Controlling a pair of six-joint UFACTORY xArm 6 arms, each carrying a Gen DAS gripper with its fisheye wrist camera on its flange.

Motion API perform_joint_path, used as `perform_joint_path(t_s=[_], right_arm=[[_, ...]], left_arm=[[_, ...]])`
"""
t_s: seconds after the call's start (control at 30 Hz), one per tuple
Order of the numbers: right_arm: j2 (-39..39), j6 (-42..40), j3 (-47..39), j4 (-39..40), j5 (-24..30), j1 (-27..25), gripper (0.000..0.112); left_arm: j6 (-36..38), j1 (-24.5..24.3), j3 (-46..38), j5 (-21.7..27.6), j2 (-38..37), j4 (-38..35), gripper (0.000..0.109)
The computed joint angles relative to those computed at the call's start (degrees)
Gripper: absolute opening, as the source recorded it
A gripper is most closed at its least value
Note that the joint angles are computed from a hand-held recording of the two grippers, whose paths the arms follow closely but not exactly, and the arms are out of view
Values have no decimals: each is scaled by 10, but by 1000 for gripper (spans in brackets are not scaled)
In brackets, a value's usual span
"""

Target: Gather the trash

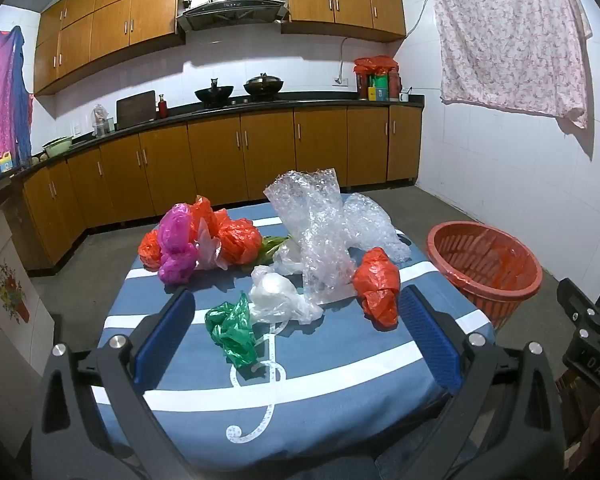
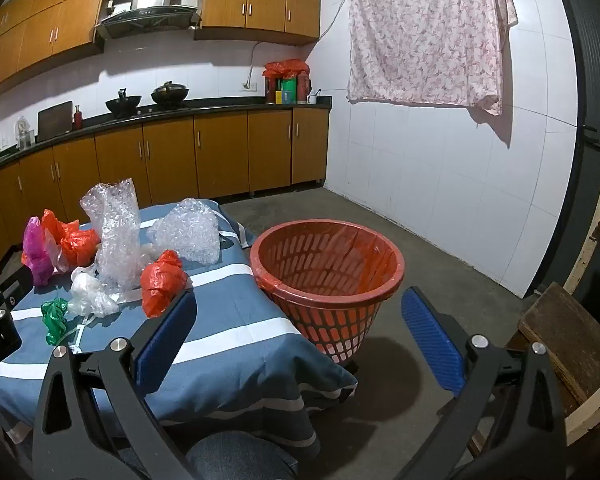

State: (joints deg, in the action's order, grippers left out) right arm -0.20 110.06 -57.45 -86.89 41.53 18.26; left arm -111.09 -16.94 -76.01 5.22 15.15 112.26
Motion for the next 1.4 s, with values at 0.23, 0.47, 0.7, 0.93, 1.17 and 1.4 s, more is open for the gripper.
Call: perform_joint_path(t_s=[0.23, 0.47, 0.7, 0.93, 1.17, 1.4], right_arm=[[1, -1, -1, 0, 1, 0, 101], [2, -1, -1, 2, -3, -2, 101], [2, -1, -2, 2, -3, -1, 101], [2, -1, -2, 3, -3, -2, 101], [2, 0, -1, 3, -4, -3, 101], [2, 0, -1, 2, -6, -5, 101]], left_arm=[[5, 0, 0, -1, 1, -5, 99], [8, -1, 2, -1, -2, -8, 99], [7, 1, 0, -2, 0, -7, 99], [10, 1, 1, -2, 0, -11, 99], [11, 1, 0, -3, 1, -11, 99], [13, 1, 1, -3, 1, -14, 99]])
